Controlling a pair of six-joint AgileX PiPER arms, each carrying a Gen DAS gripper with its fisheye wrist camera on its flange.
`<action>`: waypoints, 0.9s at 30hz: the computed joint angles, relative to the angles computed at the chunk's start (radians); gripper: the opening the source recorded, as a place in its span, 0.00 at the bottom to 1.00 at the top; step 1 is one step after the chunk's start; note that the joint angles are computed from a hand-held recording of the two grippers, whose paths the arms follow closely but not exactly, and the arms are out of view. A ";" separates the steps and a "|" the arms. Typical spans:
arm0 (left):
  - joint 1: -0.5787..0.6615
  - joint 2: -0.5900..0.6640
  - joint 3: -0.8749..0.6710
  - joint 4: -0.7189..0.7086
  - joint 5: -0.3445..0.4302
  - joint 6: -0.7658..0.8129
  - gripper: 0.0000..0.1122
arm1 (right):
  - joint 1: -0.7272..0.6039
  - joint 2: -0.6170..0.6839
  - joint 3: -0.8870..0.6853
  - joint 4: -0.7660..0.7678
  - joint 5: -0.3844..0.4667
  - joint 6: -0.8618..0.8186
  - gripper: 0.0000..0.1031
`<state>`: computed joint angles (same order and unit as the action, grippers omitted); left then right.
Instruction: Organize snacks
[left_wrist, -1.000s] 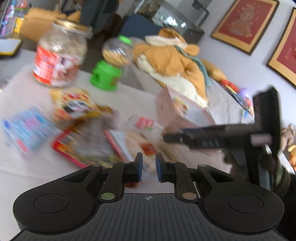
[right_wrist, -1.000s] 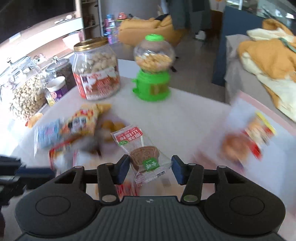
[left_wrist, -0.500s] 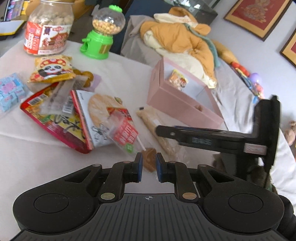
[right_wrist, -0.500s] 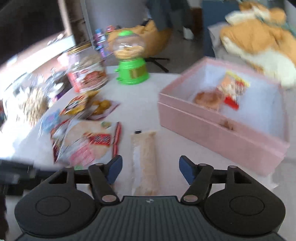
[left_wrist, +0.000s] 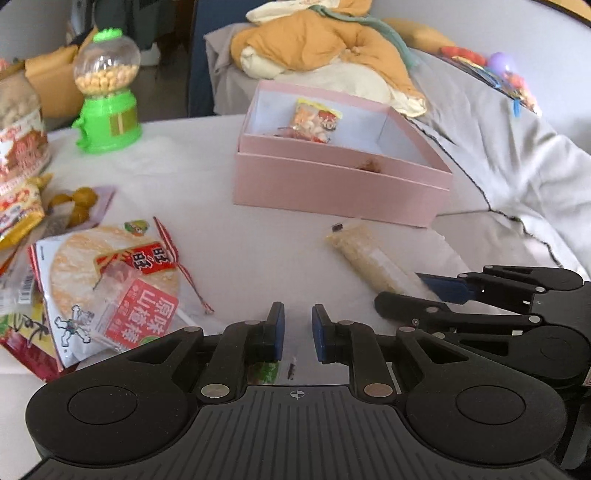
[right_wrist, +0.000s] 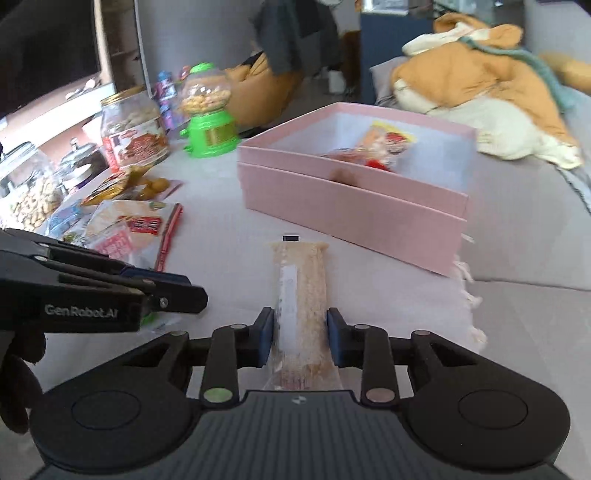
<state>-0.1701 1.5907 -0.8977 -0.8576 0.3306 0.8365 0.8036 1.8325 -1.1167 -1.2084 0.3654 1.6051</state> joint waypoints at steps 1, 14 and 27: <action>0.005 -0.010 0.007 -0.008 0.004 0.007 0.18 | 0.003 -0.003 0.018 -0.074 -0.001 0.080 0.29; 0.254 -0.120 0.072 -0.079 0.216 -0.081 0.18 | -0.015 -0.005 0.033 -0.122 -0.005 0.199 0.76; -0.037 0.079 -0.112 0.245 -0.036 -0.268 0.41 | 0.007 0.010 0.017 -0.111 0.049 0.194 0.76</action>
<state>-0.2070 1.6700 -1.0100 -0.6123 0.2949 0.5684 0.8109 1.8422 -1.0993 -1.3196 0.4140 1.7992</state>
